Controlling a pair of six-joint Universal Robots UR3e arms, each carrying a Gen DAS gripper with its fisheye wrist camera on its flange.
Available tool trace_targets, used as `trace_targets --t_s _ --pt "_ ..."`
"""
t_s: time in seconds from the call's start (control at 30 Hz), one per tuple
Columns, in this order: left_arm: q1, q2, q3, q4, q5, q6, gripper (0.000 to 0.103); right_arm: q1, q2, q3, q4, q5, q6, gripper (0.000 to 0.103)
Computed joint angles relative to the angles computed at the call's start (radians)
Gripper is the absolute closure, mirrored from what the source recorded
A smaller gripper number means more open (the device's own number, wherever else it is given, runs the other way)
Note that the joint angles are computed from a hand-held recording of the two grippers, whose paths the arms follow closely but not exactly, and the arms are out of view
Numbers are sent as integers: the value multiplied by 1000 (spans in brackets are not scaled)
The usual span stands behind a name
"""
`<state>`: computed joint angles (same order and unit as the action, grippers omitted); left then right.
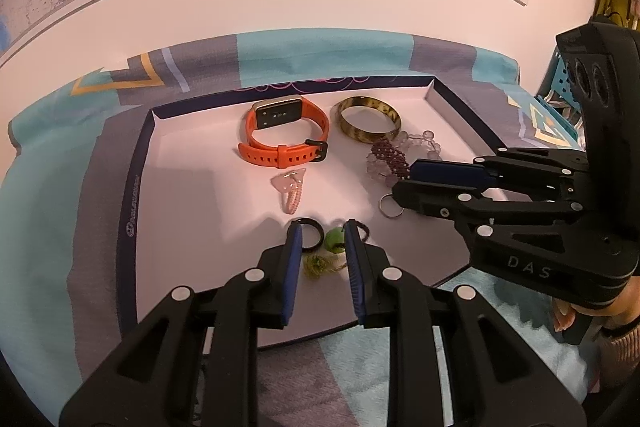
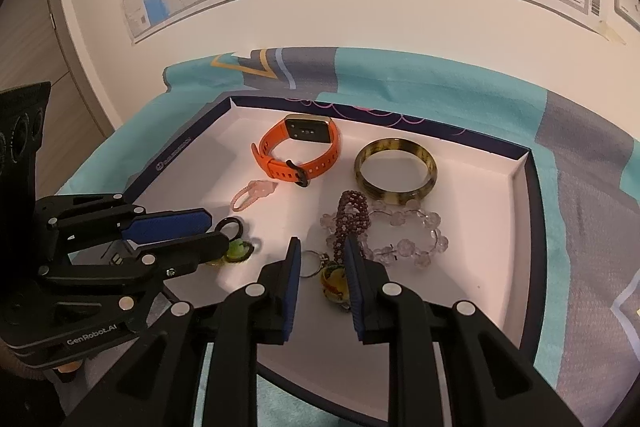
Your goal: Organize jewelry
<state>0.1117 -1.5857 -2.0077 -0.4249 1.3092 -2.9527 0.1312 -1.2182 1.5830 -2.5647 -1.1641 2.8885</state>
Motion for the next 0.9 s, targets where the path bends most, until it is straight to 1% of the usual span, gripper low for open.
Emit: trace_targets --t_s 0.07,0.17,0.2,0.27,0.3,0.37,0.4,0.43,0.47,0.5,0.57,0.6,0.63,0.67,0.7,0.73,0.77,0.9 --pt "-1 2 -2 3 6 -1 75 -4 -11 13 -9 7 3 80" --pt "2 17 -16 15 9 -3 66 -9 -32 39 -28 13 7 72" --pt "3 28 -24 19 9 -2 64 -11 -38 45 -31 16 7 71" --pt "7 58 -50 38 7 1 55 -15 -56 65 -40 22 6 69" --pt "10 75 -63 45 9 2 52 -19 -71 85 -52 24 8 65" --pt "17 104 -87 61 8 2 35 -26 -99 119 -70 28 11 60" --pt "23 128 -109 74 10 0 32 -31 -113 137 -80 30 9 56" --pt "28 151 -129 84 12 0 27 -35 -129 156 -90 32 10 53" --pt "36 179 -154 93 12 0 18 -39 -147 178 -100 35 11 48" --pt "43 198 -168 94 11 0 14 -41 -163 199 -114 33 14 41" --pt "57 248 -216 115 10 0 6 -40 -189 230 -131 24 12 38" --pt "62 277 -241 121 12 4 6 -35 -205 254 -150 8 14 29" --pt "66 304 -260 118 16 7 6 -30 -223 283 -181 -9 26 24" --pt "72 331 -279 115 16 10 6 -30 -245 322 -222 -17 37 15" --pt "78 353 -295 114 17 11 6 -29 -260 347 -246 -26 41 10" --pt "81 374 -310 116 23 5 6 -24 -282 377 -271 -43 46 7" --pt "85 391 -320 113 26 0 6 -23 -298 399 -286 -50 48 6" --pt "97 454 -351 94 42 -38 6 -9 -362 469 -313 -101 69 6"
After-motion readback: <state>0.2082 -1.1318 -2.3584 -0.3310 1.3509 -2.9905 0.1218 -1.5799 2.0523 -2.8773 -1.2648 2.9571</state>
